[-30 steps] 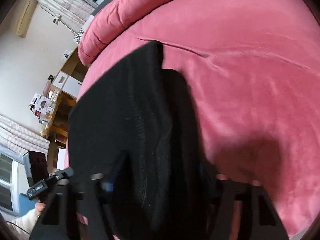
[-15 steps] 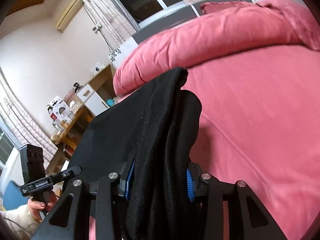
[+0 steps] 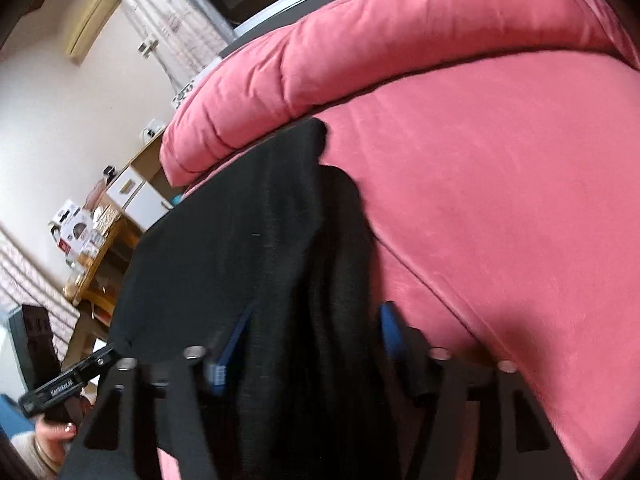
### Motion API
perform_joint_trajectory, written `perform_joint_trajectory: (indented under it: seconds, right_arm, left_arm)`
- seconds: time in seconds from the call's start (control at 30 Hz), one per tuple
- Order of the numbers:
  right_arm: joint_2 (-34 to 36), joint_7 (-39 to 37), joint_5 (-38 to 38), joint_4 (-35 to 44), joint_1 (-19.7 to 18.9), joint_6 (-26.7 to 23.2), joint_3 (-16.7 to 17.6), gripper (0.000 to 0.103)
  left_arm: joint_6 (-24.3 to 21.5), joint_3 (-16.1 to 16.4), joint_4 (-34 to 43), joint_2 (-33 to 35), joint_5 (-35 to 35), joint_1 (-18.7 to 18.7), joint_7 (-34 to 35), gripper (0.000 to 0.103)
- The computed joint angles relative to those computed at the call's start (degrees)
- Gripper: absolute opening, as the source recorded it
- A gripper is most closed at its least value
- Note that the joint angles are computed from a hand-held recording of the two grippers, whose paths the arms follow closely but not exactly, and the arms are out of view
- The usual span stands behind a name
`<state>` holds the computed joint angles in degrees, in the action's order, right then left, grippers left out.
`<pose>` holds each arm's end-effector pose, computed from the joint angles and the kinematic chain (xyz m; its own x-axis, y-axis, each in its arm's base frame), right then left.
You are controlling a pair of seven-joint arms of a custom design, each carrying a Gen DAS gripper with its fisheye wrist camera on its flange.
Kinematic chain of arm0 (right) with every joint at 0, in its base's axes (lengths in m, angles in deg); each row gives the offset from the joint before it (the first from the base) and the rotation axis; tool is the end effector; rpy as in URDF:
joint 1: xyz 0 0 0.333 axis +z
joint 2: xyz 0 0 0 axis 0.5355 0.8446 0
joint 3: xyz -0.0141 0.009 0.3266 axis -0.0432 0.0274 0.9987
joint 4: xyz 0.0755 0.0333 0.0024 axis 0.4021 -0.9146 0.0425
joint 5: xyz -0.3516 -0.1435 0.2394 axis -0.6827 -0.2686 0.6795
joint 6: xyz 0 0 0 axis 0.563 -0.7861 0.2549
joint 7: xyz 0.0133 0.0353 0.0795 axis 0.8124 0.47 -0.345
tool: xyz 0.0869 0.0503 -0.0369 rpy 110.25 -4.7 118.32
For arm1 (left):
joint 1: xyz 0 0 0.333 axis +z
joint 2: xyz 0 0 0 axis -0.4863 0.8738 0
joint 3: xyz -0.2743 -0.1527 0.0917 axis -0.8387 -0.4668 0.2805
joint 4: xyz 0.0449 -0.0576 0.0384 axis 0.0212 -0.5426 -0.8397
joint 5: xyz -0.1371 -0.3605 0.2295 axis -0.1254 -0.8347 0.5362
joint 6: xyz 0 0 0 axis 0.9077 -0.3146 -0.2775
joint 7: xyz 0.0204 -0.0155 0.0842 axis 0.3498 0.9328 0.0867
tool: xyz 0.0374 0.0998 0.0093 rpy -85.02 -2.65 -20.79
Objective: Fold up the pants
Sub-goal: 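Open both grippers and release the folded trousers onto the bed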
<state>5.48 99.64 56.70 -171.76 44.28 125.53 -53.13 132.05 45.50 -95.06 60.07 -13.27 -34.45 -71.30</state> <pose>0.5879 0.1356 0.3627 0.3830 -0.7801 -0.4946 -0.8154 -0.0339 -0.5779 0.4554 -0.2328 0.3879 0.2126 -0.9278 0.3065 -0.6921 -0.3644 -0.6231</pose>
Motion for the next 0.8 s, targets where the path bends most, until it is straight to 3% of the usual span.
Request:
perform_joint_trajectory:
  seconds: [0.1, 0.17, 0.27, 0.4, 0.5, 0.57, 0.8]
  right_arm:
    - [-3.65, 0.81, -1.45, -3.26, 0.69, 3.51, 0.25, 0.068]
    - [-5.22, -0.87, -1.54, -5.2, 1.32, 6.57, 0.1, 0.072]
    - [-7.55, -2.29, -1.05, -8.08, 1.8, 9.91, -0.77, 0.075]
    - [-12.47, 6.48, -8.91, -12.47, 2.77, 14.77, 0.12, 0.075]
    - [-18.6, 6.34, -10.5, -17.26, 5.27, 17.02, -0.22, 0.075]
    - [-21.88, 6.24, -11.86, -19.63, 6.71, 17.32, -0.6, 0.075]
    - [-34.18, 14.55, -20.13, -28.72, 9.86, 20.17, 1.55, 0.082]
  left_arm:
    - [-5.05, -2.51, -0.49, -2.76, 0.69, -1.18, -2.27, 0.058]
    - [-9.59, -5.6, -0.29, -3.67, 5.73, -1.09, -4.89, 0.058]
    - [-11.75, -5.17, -0.9, -4.08, 6.91, -3.63, -5.06, 0.058]
    - [-14.41, -2.6, -2.0, -5.63, -2.86, -8.67, 0.18, 0.058]
    - [-16.69, -3.03, -2.93, -8.11, -7.0, -10.64, -0.09, 0.058]
    - [-20.66, -4.04, -2.69, -9.41, -9.75, -12.44, 0.24, 0.058]
    - [-30.32, -6.5, -1.75, -13.03, -14.68, -17.53, -0.67, 0.058]
